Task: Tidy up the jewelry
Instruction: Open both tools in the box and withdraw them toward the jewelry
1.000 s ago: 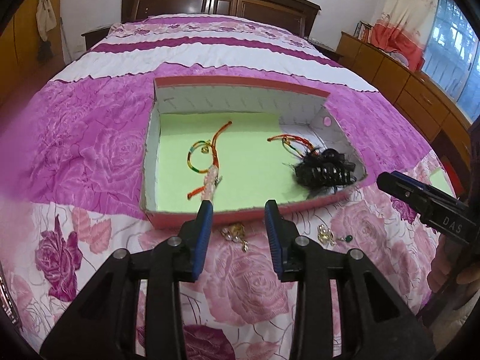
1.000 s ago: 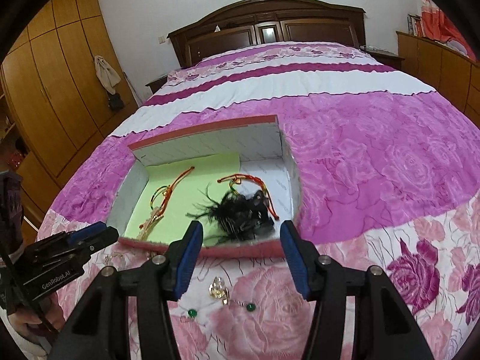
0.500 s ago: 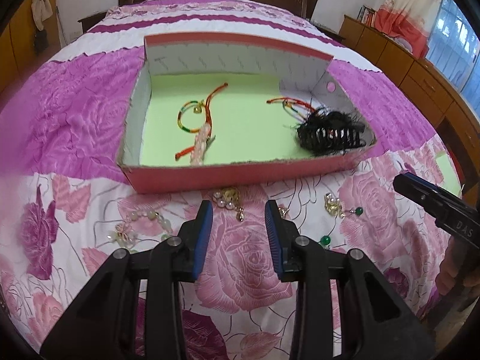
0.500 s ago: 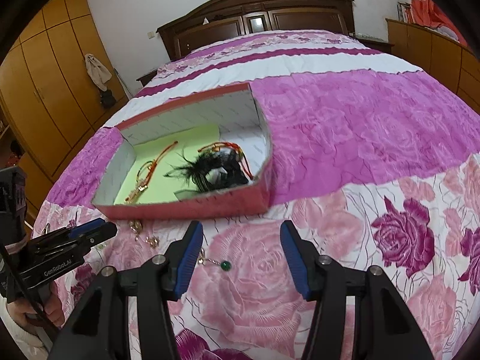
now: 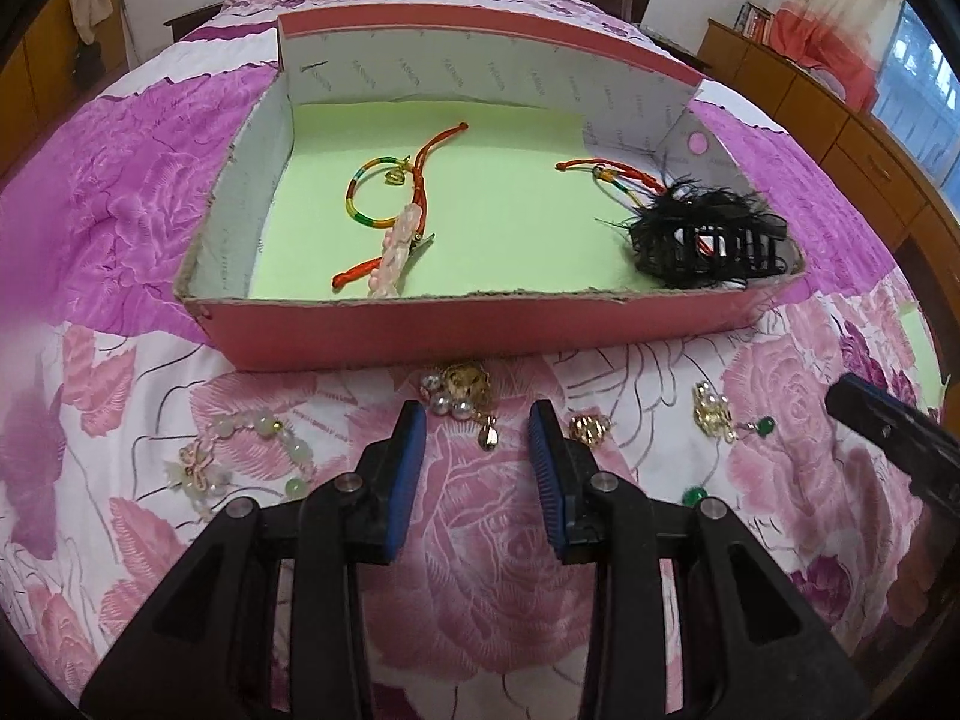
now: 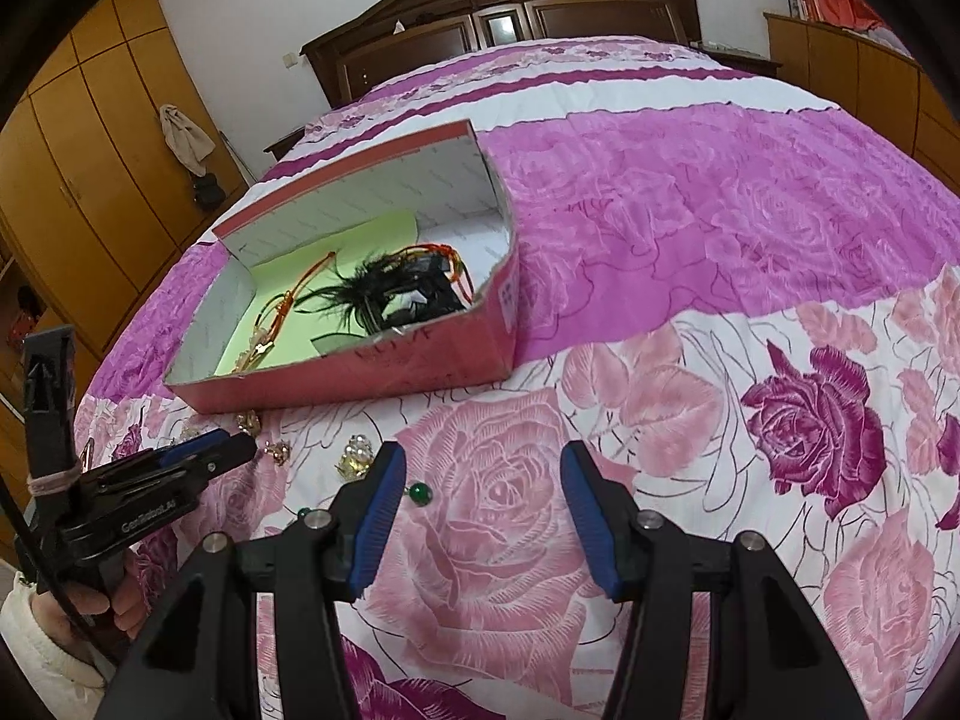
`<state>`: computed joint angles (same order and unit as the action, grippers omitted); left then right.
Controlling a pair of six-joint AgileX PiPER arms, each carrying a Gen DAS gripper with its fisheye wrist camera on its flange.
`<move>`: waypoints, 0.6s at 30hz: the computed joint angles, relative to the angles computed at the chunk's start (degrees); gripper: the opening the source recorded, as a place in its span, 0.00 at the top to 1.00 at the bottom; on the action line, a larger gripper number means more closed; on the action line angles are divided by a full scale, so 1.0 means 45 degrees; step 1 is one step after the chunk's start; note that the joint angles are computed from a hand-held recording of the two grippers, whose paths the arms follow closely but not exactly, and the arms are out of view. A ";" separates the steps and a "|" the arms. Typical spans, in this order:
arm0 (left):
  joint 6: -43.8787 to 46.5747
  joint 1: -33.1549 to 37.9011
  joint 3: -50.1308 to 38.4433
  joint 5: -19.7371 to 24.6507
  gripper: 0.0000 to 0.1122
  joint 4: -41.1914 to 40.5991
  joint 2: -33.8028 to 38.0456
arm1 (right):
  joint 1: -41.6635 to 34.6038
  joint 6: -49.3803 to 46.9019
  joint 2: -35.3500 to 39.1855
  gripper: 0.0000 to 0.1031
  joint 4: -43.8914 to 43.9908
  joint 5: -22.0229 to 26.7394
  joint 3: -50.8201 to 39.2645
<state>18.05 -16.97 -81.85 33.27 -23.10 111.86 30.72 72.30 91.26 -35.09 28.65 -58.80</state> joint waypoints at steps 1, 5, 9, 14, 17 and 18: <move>-0.0089 -0.0032 -0.0042 -0.0083 0.76 0.0036 0.0068 | -0.0040 -0.0013 -0.0006 0.45 0.0053 -0.0103 0.0086; -0.0455 -0.0157 -0.0112 -0.0392 0.76 0.0293 0.0248 | -0.0207 -0.0159 -0.0040 0.45 0.0259 -0.0387 0.0297; -0.0392 -0.0152 -0.0080 -0.0629 0.78 0.0170 0.0333 | -0.0343 -0.0193 -0.0076 0.45 0.0372 -0.0635 0.0507; -0.0087 -0.0059 0.0045 -0.0787 0.91 -0.0055 0.0333 | -0.0407 -0.0240 -0.0067 0.45 0.0506 -0.0788 0.0627; 0.0472 0.0111 0.0254 -0.0819 0.92 -0.0657 0.0213 | -0.0351 -0.0270 -0.0039 0.45 0.0567 -0.0741 0.0586; 0.0523 0.0131 0.0224 -0.0765 0.93 -0.0706 0.0203 | -0.0340 -0.0271 -0.0027 0.45 0.0558 -0.0718 0.0572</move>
<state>20.40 -16.38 -80.85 29.83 -26.27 112.77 29.19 71.08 91.13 -32.58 25.42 -56.23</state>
